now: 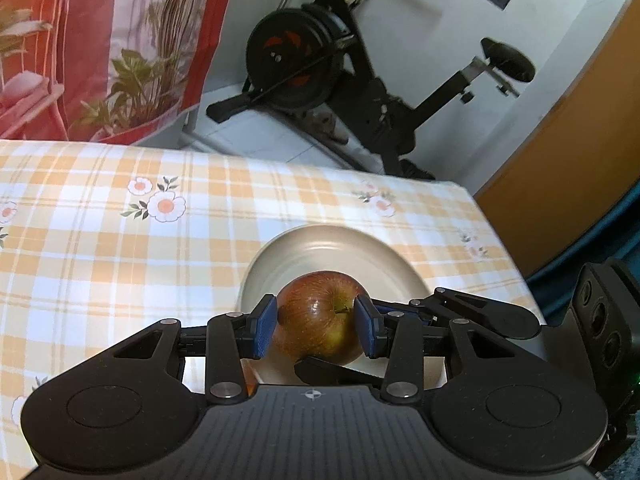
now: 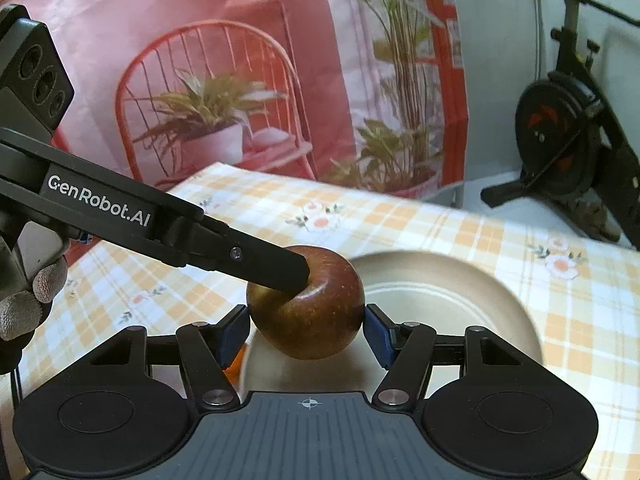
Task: Organize fruits
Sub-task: 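Lift the red apple with the left tool and carry it over the plate, then lower the apple onto the plate and open the left tool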
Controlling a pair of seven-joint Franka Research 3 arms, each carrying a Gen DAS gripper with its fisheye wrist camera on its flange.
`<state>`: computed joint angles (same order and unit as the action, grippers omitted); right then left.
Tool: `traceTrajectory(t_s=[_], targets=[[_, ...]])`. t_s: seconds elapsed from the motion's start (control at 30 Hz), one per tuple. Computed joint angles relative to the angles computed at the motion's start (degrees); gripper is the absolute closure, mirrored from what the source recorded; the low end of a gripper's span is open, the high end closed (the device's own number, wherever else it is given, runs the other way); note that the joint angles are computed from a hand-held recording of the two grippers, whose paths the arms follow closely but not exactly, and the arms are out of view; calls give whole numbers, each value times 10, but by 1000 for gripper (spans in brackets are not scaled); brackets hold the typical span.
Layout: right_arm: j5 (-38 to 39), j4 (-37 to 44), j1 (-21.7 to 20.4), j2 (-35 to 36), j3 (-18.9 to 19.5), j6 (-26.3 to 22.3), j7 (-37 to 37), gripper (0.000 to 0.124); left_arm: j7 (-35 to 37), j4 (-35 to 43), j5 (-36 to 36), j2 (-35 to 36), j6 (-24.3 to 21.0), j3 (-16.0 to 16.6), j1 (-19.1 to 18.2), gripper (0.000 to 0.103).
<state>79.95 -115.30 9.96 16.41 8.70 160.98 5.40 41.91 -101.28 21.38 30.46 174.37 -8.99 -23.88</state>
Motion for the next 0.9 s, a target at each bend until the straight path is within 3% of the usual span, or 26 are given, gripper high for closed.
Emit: traceTrajectory(t_s=[0.3, 0.53, 0.7, 0.9], targets=[[-28, 40, -9, 49, 11, 3, 19, 66, 25, 33, -13, 26, -31, -9, 14, 58], [-21, 54, -17, 63, 25, 12, 7, 65, -9, 45, 16, 31, -32, 33, -20, 58], [-44, 46, -11, 56, 24, 29, 39, 62, -39, 52, 40, 32, -40, 51, -35, 57], [21, 0, -16, 11, 27, 56, -1, 61, -72, 59, 76, 30, -58, 67, -52, 57]])
